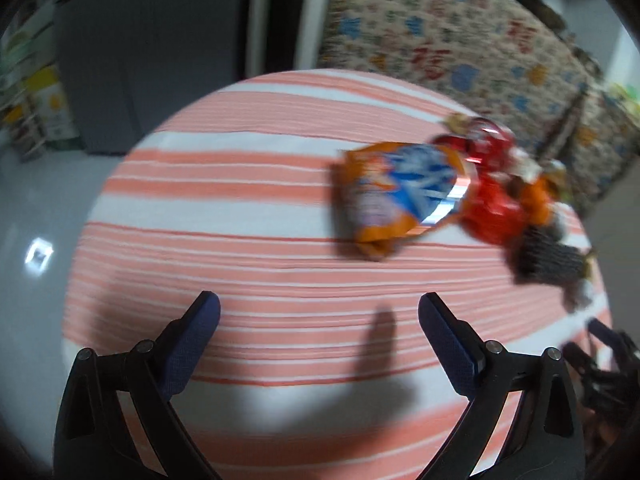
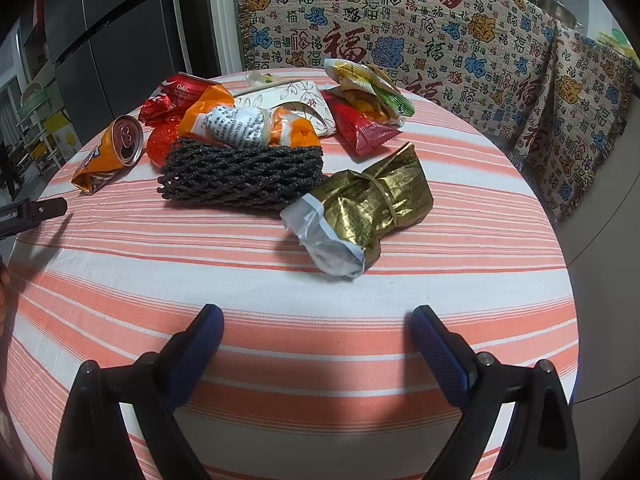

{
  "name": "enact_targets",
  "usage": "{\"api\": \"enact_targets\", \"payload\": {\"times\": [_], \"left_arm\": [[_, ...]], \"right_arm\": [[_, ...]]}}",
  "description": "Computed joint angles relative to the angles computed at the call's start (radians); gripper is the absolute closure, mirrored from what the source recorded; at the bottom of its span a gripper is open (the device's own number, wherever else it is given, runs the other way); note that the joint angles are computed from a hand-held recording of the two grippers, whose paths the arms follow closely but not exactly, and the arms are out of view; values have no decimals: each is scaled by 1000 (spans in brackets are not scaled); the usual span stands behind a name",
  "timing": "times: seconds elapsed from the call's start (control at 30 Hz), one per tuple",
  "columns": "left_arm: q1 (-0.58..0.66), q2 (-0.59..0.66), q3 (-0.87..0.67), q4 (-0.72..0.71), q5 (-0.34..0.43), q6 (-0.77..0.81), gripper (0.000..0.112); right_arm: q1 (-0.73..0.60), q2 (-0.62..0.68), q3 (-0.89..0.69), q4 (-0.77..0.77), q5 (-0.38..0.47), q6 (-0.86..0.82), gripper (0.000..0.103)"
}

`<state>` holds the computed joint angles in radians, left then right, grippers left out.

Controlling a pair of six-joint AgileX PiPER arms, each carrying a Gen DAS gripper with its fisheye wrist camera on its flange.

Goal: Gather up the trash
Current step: 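Grasp the orange drink can with the left tool while the right tool returns to the table, then grasp the gold foil wrapper with the right tool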

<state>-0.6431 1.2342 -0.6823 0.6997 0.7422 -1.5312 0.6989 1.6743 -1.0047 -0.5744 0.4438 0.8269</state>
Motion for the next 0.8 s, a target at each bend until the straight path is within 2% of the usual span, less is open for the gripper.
{"api": "enact_targets", "payload": {"times": [0.07,0.17,0.23,0.33,0.5,0.63,0.7,0.8], "left_arm": [[16,36,-20,8,-58,22,13],[48,132,-91,51,-86,24,13],[73,166,-130,25,-109,71,13],[69,184,-182,49,-97,59,12],[65,283,-302,46,20,116,12],[131,278,-281,5,-64,110,16],[136,277,-275,1,-73,118,29],[118,257,-243,37,-80,73,29]], "right_arm": [[-1,0,0,0,0,-1,6],[-1,-1,2,0,-1,-1,6],[-2,-2,3,-1,-2,-1,6],[-3,-2,4,-1,-4,-2,6],[-2,-4,6,-1,-3,-2,6],[-2,-4,6,-1,-3,-2,6],[-3,-4,6,-1,-4,-2,6],[-3,-5,7,-1,-4,-2,6]]}}
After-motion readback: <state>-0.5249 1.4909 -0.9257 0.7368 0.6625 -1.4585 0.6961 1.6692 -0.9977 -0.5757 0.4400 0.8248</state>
